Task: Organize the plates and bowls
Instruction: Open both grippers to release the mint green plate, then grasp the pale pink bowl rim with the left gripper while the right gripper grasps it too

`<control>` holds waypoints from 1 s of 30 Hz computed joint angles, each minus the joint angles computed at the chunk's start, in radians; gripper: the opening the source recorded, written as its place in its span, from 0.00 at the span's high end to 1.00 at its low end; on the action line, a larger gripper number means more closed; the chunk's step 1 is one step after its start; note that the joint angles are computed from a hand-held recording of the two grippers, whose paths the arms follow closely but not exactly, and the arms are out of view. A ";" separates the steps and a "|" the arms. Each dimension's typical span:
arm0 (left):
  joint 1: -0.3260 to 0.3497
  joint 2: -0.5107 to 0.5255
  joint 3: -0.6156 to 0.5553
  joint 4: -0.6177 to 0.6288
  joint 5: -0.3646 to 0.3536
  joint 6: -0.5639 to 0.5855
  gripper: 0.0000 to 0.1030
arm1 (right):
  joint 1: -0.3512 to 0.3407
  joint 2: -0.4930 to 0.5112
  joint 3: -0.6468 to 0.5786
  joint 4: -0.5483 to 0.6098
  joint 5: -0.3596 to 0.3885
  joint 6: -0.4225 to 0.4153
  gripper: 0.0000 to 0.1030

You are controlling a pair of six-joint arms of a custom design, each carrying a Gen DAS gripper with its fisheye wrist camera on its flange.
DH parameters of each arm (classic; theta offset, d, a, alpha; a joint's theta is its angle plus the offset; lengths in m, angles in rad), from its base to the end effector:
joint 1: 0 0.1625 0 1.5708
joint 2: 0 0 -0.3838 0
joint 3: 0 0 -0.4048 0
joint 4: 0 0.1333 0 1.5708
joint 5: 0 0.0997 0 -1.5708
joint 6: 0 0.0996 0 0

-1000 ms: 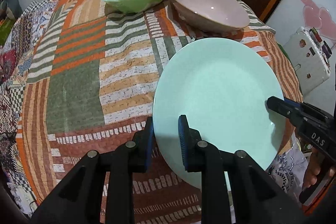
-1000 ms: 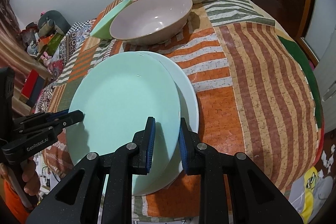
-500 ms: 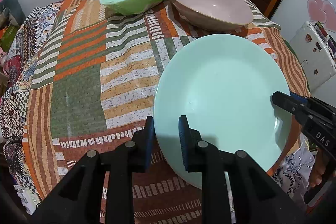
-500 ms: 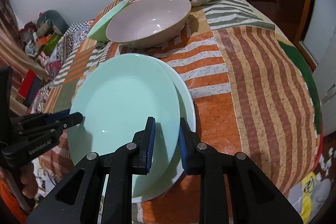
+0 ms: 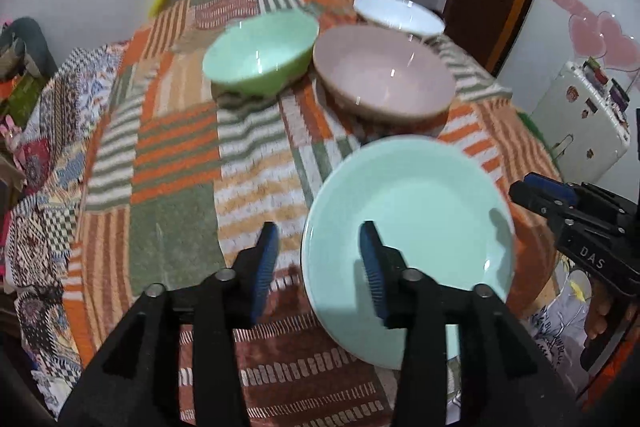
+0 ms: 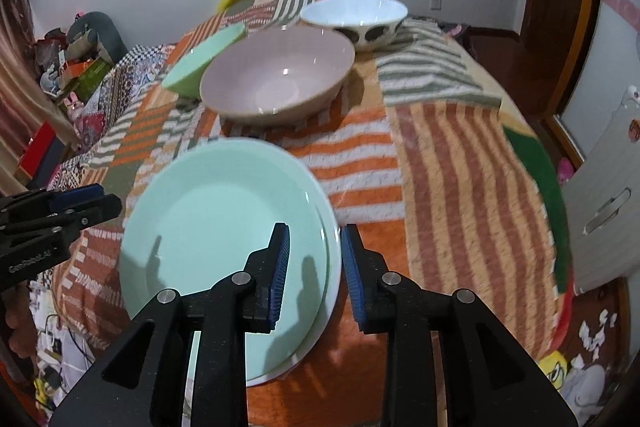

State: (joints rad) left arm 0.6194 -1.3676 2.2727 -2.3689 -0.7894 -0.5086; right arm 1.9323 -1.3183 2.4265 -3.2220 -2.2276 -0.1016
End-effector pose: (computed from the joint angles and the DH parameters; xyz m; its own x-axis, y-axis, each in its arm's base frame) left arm -0.2231 -0.4089 0.1391 -0.7007 0.2619 -0.6636 0.5362 0.8069 -0.2477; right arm 0.2102 -0.3510 0.1559 -0.8172 -0.0663 0.5725 -0.3877 0.7982 -0.4610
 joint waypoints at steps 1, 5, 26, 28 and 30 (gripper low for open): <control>-0.008 -0.001 -0.003 -0.014 0.014 0.009 0.47 | 0.003 -0.006 -0.001 -0.006 0.000 -0.003 0.68; -0.023 0.008 -0.020 -0.078 0.051 0.053 0.38 | 0.012 -0.014 -0.019 -0.050 0.005 -0.026 0.57; 0.161 0.316 -0.306 -0.272 0.000 0.205 0.29 | -0.082 0.128 -0.227 -0.094 0.081 -0.120 0.45; 0.178 0.338 -0.324 -0.283 -0.010 0.213 0.29 | -0.093 0.143 -0.242 -0.088 0.089 -0.128 0.45; 0.192 0.354 -0.339 -0.287 -0.023 0.218 0.29 | -0.104 0.157 -0.254 -0.081 0.096 -0.130 0.45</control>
